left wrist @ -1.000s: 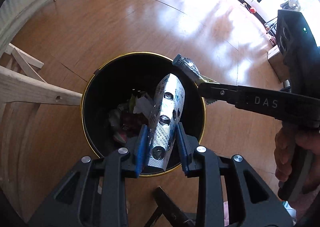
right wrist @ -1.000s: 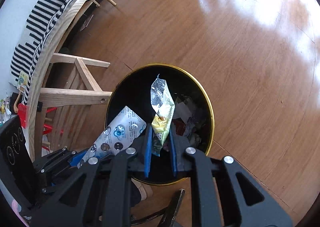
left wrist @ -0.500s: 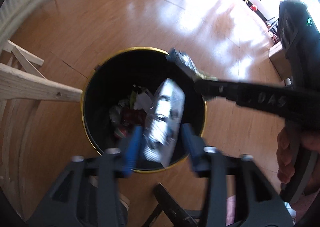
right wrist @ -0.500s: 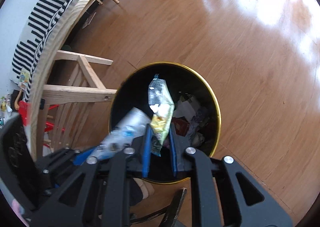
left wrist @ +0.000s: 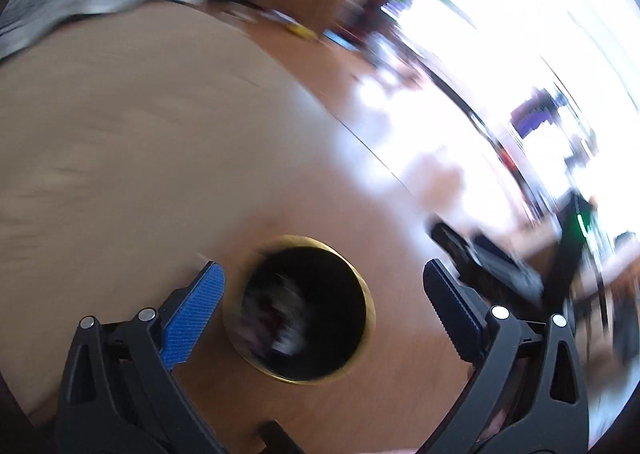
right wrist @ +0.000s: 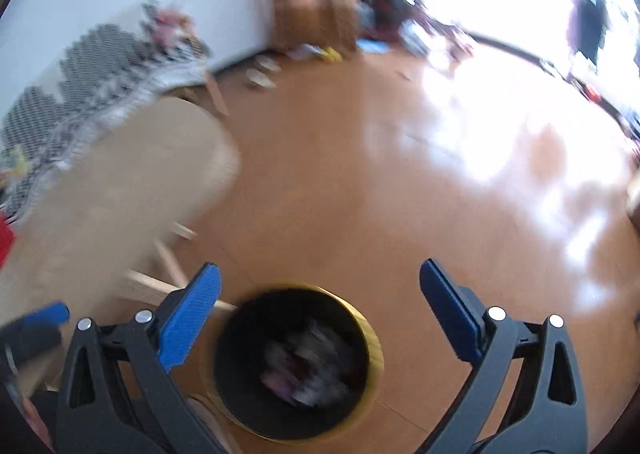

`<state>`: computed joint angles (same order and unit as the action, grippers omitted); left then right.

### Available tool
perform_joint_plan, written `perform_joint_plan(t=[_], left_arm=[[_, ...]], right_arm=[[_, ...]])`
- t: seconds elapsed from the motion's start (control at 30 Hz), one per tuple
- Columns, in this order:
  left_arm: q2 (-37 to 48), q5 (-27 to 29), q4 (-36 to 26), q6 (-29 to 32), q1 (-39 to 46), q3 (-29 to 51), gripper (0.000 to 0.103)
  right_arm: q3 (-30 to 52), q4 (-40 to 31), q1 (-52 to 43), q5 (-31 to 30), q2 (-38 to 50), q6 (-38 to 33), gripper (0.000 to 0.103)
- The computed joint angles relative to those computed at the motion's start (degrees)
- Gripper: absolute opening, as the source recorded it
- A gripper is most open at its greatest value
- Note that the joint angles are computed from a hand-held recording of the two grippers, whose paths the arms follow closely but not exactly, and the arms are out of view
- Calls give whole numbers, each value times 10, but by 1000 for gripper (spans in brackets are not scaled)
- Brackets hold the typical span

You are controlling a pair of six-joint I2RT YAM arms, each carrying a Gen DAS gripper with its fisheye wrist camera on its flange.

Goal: Collect trash

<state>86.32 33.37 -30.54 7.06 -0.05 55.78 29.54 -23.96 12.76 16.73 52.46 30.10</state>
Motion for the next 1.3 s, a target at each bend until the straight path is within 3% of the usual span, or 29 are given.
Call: perform_joint_plan(t=[0.1, 0.2, 0.3, 0.37, 0.47, 0.63, 0.67, 0.73, 0.8, 0.9, 1.0, 1.3], left_arm=[[7, 0, -37, 5, 129, 68, 97], [43, 12, -56, 34, 264, 139, 97], [95, 44, -58, 67, 359, 200, 97], [131, 33, -58, 80, 392, 243, 97], [189, -4, -33, 90, 432, 301, 97], [243, -43, 53, 91, 469, 306, 97], [259, -41, 48, 99, 474, 316, 97], [304, -32, -22, 125, 484, 378, 97], [328, -48, -44, 134, 487, 414, 97], [339, -80, -35, 142, 485, 426, 97], [345, -113, -34, 146, 480, 433, 97], [336, -114, -17, 170, 468, 410, 97]], right_arm=[[96, 88, 139, 14, 117, 24, 96], [191, 169, 215, 8, 233, 20, 96], [327, 244, 298, 24, 385, 3, 96], [402, 275, 335, 49, 461, -15, 96], [527, 292, 371, 60, 578, -49, 96], [727, 222, 386, 62, 729, -76, 96], [747, 216, 386, 67, 749, -73, 96], [745, 225, 390, 74, 767, -47, 96], [813, 145, 377, 23, 801, -4, 96], [883, 66, 363, -4, 842, 22, 96], [865, 65, 357, -48, 839, 52, 96], [802, 94, 364, -61, 802, 62, 96]])
